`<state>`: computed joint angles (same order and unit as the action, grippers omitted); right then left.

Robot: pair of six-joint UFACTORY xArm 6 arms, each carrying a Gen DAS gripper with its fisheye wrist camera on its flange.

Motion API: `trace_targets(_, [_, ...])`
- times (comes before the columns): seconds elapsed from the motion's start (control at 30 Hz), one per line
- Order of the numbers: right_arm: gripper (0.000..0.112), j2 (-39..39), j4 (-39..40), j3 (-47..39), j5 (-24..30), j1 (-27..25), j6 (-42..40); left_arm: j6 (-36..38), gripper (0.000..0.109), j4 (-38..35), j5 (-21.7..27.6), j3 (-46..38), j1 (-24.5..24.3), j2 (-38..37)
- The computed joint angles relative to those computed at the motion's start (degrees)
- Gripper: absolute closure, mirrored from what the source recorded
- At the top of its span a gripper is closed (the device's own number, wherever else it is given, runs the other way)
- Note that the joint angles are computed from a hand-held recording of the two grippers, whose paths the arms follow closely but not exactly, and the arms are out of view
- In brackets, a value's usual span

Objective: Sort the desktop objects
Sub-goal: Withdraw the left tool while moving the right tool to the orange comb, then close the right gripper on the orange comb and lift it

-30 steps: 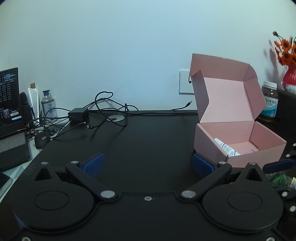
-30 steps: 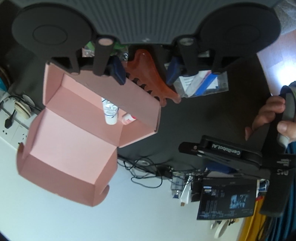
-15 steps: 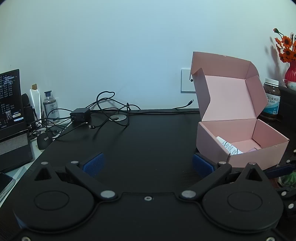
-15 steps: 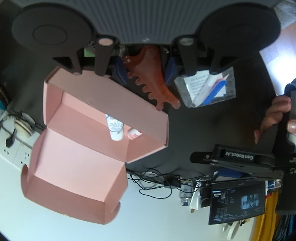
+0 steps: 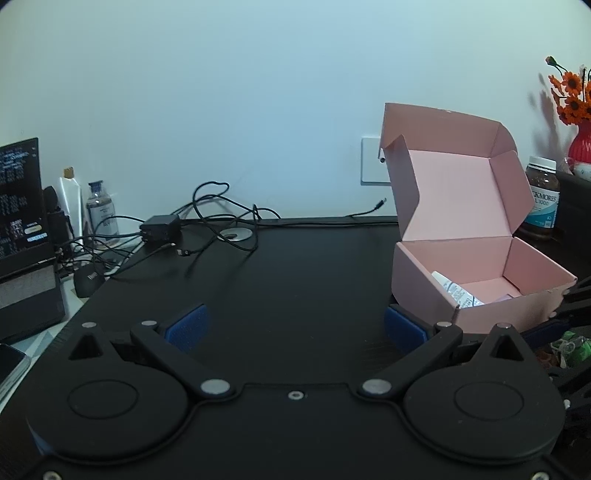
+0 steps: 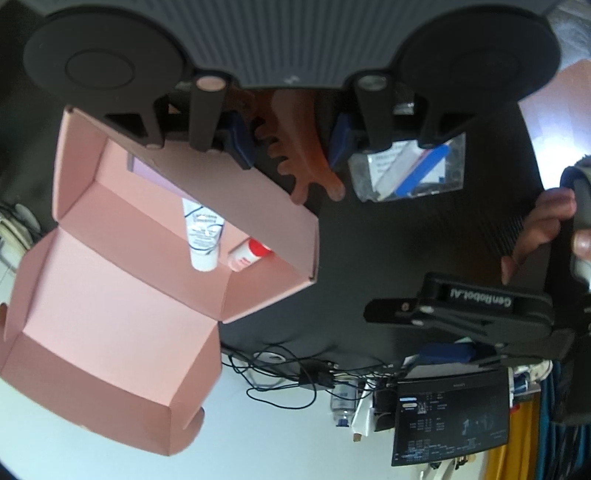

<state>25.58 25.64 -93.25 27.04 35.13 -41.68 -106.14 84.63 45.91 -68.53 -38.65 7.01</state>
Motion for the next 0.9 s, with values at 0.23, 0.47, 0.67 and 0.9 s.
trace_targets(0.23, [0.078, -1.4, 6.5, 2.8, -2.6, 0.5, -5.5, -0.5, 0.006, -0.1, -0.1, 0.2, 0.2, -0.1])
trace_targets(0.47, [0.079, -5.7, 28.1, 8.3, -7.0, 1.3, -24.2, 0.2, 0.006, -0.7, -0.5, -0.1, 0.4, 0.1])
trace_targets(0.67, [0.08, -6.7, 39.5, 8.4, -9.8, 1.7, -33.0, 0.7, 0.006, -1.1, 0.1, -0.4, 0.2, 0.3])
trace_targets(0.9, [0.084, -6.4, 54.9, 6.2, -11.4, 1.6, -43.8, 1.1, 0.006, -1.4, 0.1, -0.6, 0.2, 0.4])
